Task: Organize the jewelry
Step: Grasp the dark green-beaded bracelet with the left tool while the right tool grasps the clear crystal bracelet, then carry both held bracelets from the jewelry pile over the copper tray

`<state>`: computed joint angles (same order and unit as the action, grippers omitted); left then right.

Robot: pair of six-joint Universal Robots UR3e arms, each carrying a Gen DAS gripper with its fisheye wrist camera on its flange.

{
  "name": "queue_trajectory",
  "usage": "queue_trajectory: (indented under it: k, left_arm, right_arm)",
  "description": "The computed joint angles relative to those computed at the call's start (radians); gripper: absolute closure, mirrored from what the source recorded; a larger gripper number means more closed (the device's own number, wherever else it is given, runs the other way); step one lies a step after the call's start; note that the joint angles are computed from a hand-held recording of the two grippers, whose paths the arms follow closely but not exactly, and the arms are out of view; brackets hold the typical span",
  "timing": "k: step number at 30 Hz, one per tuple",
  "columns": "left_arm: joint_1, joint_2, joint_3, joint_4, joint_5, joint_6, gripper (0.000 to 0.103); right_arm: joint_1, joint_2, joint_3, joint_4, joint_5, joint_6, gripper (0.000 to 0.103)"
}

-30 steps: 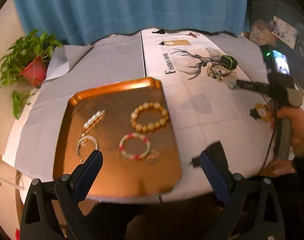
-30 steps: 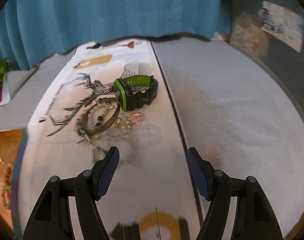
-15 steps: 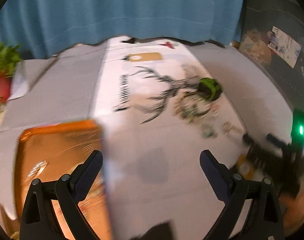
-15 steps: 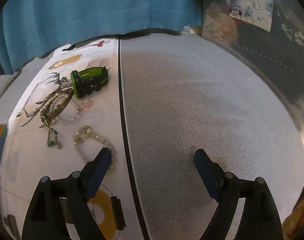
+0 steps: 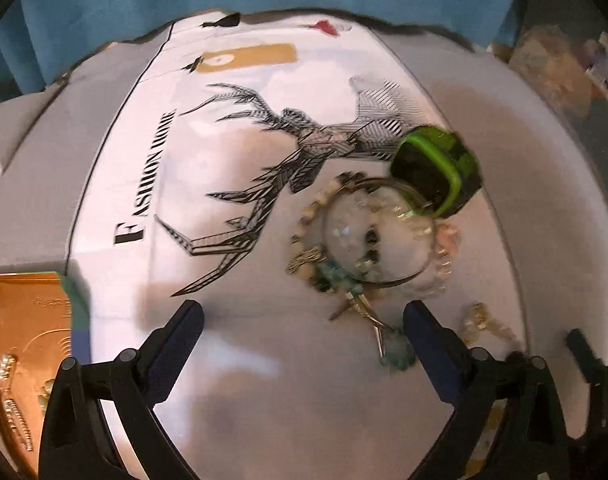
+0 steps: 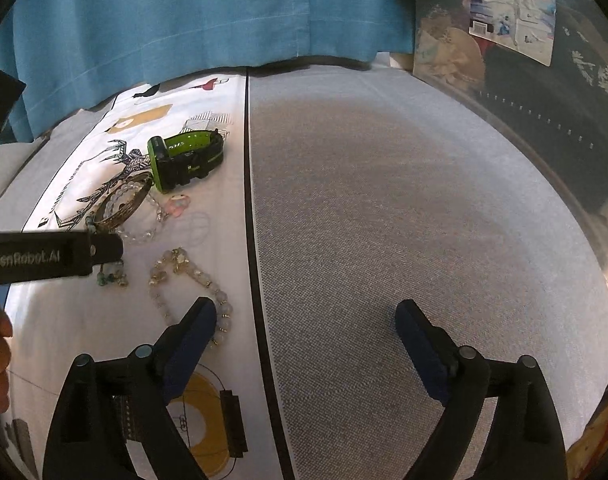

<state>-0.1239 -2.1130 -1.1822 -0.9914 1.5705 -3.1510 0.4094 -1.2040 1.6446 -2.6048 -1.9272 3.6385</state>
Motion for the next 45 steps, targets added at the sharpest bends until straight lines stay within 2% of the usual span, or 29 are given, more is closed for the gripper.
queue_trajectory:
  k: [2, 3, 4, 5, 6, 7, 9, 12, 19, 25, 34, 45]
  left_arm:
    - [0.001, 0.021, -0.038, 0.024, -0.003, 0.021, 0.007]
    - [0.001, 0.039, -0.065, 0.042, -0.002, 0.016, 0.018]
    - [0.004, 0.058, -0.091, 0.061, -0.005, 0.015, 0.046]
    - [0.008, 0.085, -0.123, 0.087, -0.024, 0.025, 0.065]
    - [0.024, 0.102, -0.132, 0.066, -0.083, 0.062, 0.101]
    - [0.035, 0.111, -0.134, 0.039, -0.116, 0.079, 0.098]
    - [0.053, 0.152, -0.177, 0.023, -0.164, 0.098, 0.099]
    - [0.07, 0.214, -0.23, 0.001, -0.191, 0.127, 0.099]
    - [0.155, 0.503, -0.412, -0.075, -0.291, 0.233, 0.101]
    - [0.21, 0.71, -0.52, -0.124, -0.316, 0.313, 0.101]
    - [0.397, 1.012, -0.579, -0.374, -0.45, 0.452, 0.101]
    - [0.578, 1.185, -0.532, -0.653, -0.577, 0.622, 0.101]
  right_arm:
    - [-0.001, 0.0, -0.002, 0.001, 0.002, -0.003, 0.011]
    - [-0.001, 0.001, -0.002, -0.003, 0.004, -0.011, 0.013]
    - [0.002, 0.0, 0.006, -0.034, 0.017, -0.041, 0.025]
    - [0.009, 0.005, 0.007, -0.064, 0.025, -0.076, 0.038]
    - [0.018, 0.011, -0.003, -0.076, 0.036, -0.107, 0.074]
    - [0.036, 0.026, -0.031, -0.062, 0.035, -0.139, 0.096]
    - [0.05, 0.039, -0.047, -0.063, 0.032, -0.158, 0.097]
    - [0.025, -0.002, 0.005, -0.094, 0.089, -0.125, 0.097]
    - [0.089, -0.118, 0.009, -0.03, -0.044, -0.071, 0.097]
    - [0.181, -0.211, 0.01, 0.059, -0.115, -0.028, 0.097]
    - [0.292, -0.287, 0.007, 0.143, -0.165, 0.024, 0.097]
    - [0.361, -0.36, 0.016, 0.207, -0.18, 0.072, 0.097]
